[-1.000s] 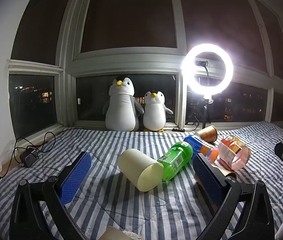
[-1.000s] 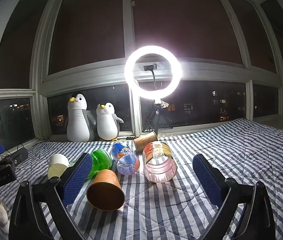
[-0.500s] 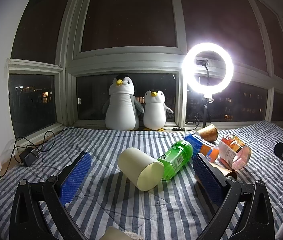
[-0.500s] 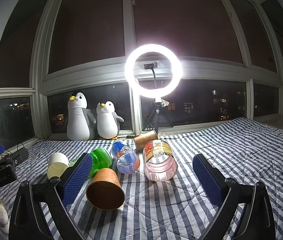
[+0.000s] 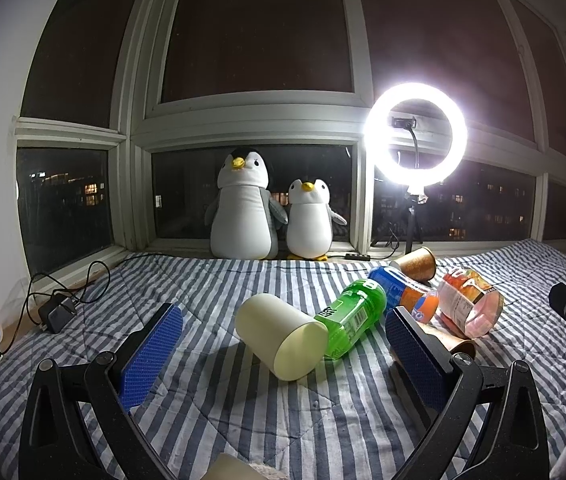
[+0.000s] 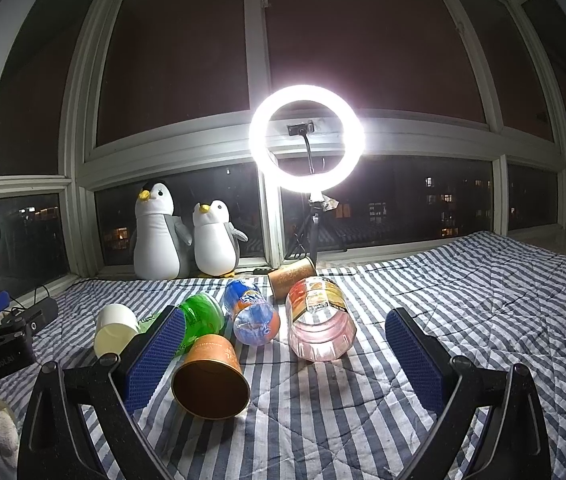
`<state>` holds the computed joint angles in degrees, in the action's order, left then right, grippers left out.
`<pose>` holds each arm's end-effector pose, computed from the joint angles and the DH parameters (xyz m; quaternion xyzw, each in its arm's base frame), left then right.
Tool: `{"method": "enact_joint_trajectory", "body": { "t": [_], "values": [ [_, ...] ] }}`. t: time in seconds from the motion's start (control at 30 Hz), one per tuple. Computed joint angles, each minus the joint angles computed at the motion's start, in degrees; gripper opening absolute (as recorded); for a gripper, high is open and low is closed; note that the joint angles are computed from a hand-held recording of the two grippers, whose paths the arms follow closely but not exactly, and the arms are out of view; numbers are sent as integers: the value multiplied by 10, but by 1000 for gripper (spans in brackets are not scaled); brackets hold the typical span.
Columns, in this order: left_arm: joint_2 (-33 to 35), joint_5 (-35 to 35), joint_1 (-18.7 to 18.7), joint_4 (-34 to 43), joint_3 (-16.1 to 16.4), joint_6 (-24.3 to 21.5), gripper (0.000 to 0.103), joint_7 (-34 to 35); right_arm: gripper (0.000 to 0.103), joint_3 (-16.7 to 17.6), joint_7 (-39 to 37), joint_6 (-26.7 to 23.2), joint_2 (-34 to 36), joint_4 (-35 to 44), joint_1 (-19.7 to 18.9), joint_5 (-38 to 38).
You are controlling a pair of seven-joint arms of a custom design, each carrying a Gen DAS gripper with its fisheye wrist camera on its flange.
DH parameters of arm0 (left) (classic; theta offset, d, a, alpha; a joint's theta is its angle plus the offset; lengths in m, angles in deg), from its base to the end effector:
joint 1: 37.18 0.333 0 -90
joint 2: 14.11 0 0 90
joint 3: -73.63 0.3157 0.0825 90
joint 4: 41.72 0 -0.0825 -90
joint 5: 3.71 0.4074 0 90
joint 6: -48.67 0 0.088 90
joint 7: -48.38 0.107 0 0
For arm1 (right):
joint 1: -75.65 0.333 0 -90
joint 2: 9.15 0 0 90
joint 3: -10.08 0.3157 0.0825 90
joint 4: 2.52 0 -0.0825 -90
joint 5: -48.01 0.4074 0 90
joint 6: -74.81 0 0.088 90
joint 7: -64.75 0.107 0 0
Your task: Flip cup upside down
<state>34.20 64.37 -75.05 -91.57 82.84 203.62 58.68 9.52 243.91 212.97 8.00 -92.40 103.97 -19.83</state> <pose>0.6864 -0.4855 0.4992 -0.5256 0.5822 -0.4610 0.4151 0.6369 0.3301 0.5273 -0.4890 0.6995 -0.4066 0.3259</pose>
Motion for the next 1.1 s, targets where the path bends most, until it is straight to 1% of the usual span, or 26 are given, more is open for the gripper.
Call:
{"method": "enact_joint_trajectory", "body": {
  "t": [1.1],
  "values": [
    [1,-5,2,1,-1,2,103,7,99,-2,-11,1,7,6,1,12]
  ]
}}
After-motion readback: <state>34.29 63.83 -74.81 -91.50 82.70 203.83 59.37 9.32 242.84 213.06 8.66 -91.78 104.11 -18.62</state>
